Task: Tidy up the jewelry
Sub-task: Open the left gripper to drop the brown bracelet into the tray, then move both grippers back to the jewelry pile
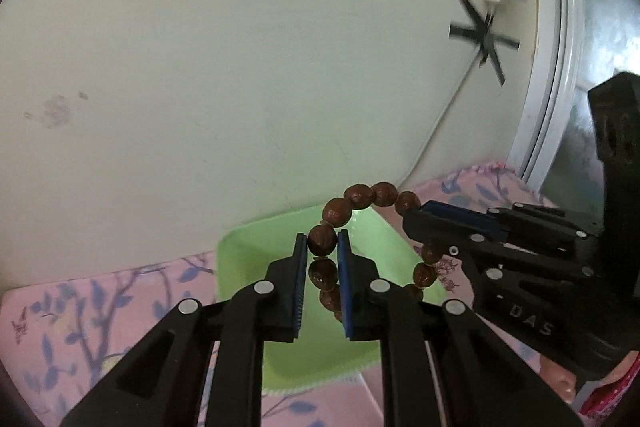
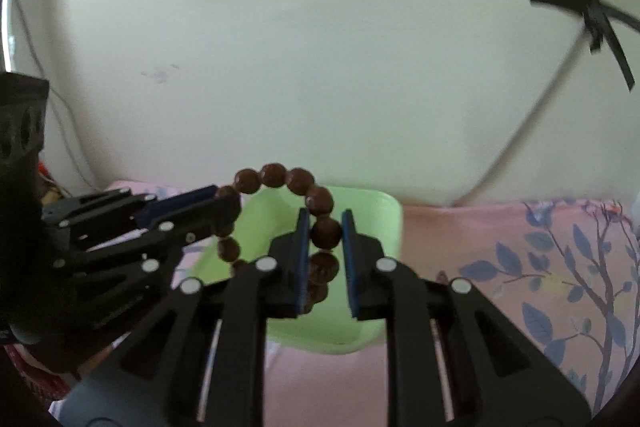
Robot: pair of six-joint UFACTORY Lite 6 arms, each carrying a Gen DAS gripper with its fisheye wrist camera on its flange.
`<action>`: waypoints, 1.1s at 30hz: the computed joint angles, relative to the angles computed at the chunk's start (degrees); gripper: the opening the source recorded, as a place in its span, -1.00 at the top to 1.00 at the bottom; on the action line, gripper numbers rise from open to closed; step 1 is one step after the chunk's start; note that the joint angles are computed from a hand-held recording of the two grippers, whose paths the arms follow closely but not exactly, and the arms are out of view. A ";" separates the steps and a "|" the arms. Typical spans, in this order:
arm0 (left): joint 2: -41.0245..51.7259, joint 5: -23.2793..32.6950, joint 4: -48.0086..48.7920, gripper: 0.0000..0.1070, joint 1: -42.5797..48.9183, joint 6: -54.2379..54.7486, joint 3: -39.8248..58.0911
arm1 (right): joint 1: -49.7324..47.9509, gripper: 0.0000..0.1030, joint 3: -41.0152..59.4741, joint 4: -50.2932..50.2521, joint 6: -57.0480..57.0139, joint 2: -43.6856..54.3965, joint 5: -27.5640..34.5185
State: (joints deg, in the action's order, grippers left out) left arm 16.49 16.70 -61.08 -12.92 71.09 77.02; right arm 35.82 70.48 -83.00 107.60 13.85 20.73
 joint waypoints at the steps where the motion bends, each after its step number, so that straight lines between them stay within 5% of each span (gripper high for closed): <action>1: 1.62 -1.33 2.49 0.66 -0.88 -2.14 0.78 | -0.45 0.71 0.25 -0.75 0.68 0.92 -0.48; 4: 4.84 -3.46 14.20 0.66 -2.31 -13.30 2.64 | -2.52 0.70 -1.67 -5.32 5.72 1.92 -3.68; 6: 5.63 -4.51 21.21 0.66 -2.68 -20.10 2.88 | -4.07 0.12 -3.80 -8.18 9.69 0.58 -7.17; 8: 4.49 -5.09 20.35 0.66 -2.11 -19.94 1.74 | -3.07 -0.11 -6.40 -13.53 15.91 -2.18 -4.36; 14: -10.22 6.05 -1.91 0.66 7.25 0.48 -10.04 | 1.41 -0.11 -14.97 -9.72 11.24 -14.27 -2.54; 17: -21.39 12.88 -7.93 0.66 13.99 9.17 -20.99 | 6.50 0.09 -22.34 -1.54 2.92 -21.75 -3.20; 25: -37.28 34.13 -0.33 0.66 38.17 17.23 -44.31 | 30.31 0.28 -36.17 7.35 9.20 -28.60 7.53; 29: -38.46 39.41 3.67 0.66 45.61 19.16 -48.88 | 38.33 0.28 -37.55 5.75 18.30 -26.29 11.87; 33: -40.64 43.54 4.69 0.60 50.67 21.86 -52.52 | 40.80 0.28 -34.22 10.26 14.38 -22.43 14.69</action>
State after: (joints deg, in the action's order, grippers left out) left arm -24.15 60.23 -56.40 37.75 92.95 24.50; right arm 76.62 36.25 -72.73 121.99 -8.58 35.43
